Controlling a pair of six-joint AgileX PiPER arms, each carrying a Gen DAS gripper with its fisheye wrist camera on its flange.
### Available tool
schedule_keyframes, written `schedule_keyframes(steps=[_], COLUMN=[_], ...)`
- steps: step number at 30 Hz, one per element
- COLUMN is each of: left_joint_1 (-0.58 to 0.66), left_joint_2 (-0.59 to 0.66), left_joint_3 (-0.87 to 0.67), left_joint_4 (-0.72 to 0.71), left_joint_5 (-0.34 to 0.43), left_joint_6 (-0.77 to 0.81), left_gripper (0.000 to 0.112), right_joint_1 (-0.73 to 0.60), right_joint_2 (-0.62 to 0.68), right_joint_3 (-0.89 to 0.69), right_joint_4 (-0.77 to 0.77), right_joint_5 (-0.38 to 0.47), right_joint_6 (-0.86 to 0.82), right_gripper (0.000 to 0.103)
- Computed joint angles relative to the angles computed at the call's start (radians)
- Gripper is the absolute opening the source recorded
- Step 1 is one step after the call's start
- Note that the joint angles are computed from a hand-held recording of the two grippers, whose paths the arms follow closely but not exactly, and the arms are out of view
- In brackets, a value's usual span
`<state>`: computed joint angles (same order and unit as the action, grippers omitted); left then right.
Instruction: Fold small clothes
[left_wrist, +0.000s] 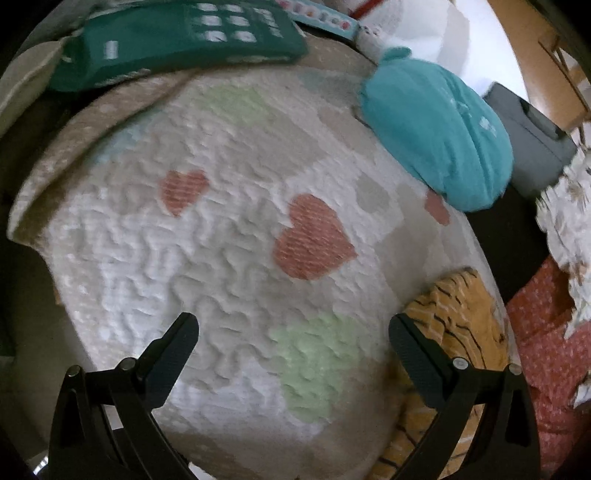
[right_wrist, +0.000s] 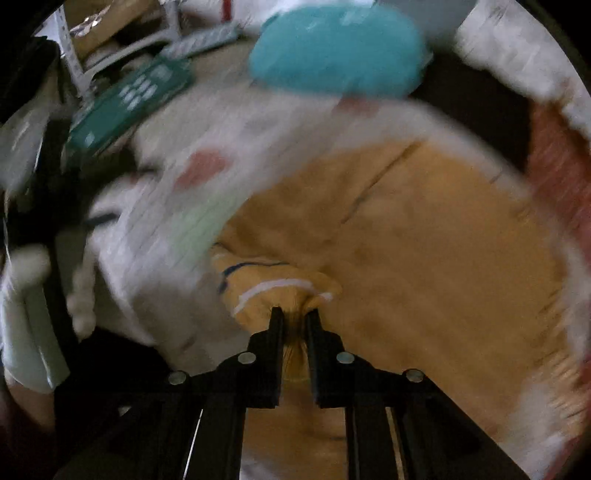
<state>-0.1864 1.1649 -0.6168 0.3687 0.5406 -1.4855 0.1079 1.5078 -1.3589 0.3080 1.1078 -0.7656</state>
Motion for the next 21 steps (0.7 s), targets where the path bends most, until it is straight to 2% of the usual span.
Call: schedule_keyframes(steps=[4, 6, 8, 11, 12, 15, 17, 18, 20, 21], left_joint_1=[-0.064, -0.105, -0.142, -0.178, -0.190, -0.227, -0.257, -0.267, -0.281, -0.283], left_joint_2=[0.085, 0.137, 0.191, 0.259, 0.288, 0.377, 0.442, 0.471, 0.508, 0.524], left_joint_3=[-0.063, -0.106, -0.151, -0.211, -0.238, -0.317, -0.374, -0.397, -0.420, -0.426], left_joint_4=[0.004, 0.019, 0.023, -0.001, -0.015, -0.076, -0.115, -0.144, -0.204, -0.268], left_joint_5=[-0.030, -0.034, -0.048, -0.061, -0.063, -0.061, -0.041, -0.032, -0.022, -0.028], left_joint_6=[0.007, -0.004, -0.004, 0.032, 0.056, 0.159, 0.230, 0.273, 0.344, 0.405], left_gripper=[0.103, 0.103, 0.103, 0.103, 0.103, 0.103, 0.103, 0.103, 0.103, 0.103], right_joint_1=[-0.099, -0.133, -0.160, -0.198, -0.206, -0.240, -0.266, -0.284, -0.317, -0.329], right_joint_2=[0.160, 0.258, 0.369, 0.560, 0.621, 0.814, 0.813, 0.770, 0.663, 0.616], right_joint_3=[-0.314, -0.428, -0.524, -0.696, -0.746, -0.948, -0.906, -0.826, -0.650, -0.578], right_joint_4=[-0.130, -0.227, -0.336, -0.468, -0.508, -0.544, -0.511, -0.459, -0.274, -0.174], right_joint_5=[0.008, -0.039, -0.096, -0.107, -0.102, 0.005, -0.020, -0.065, -0.103, -0.094], right_joint_6=[0.009, 0.041, 0.114, 0.247, 0.284, 0.359, 0.415, 0.401, 0.297, 0.221], right_gripper=[0.012, 0.012, 0.012, 0.012, 0.012, 0.017, 0.023, 0.026, 0.040, 0.040])
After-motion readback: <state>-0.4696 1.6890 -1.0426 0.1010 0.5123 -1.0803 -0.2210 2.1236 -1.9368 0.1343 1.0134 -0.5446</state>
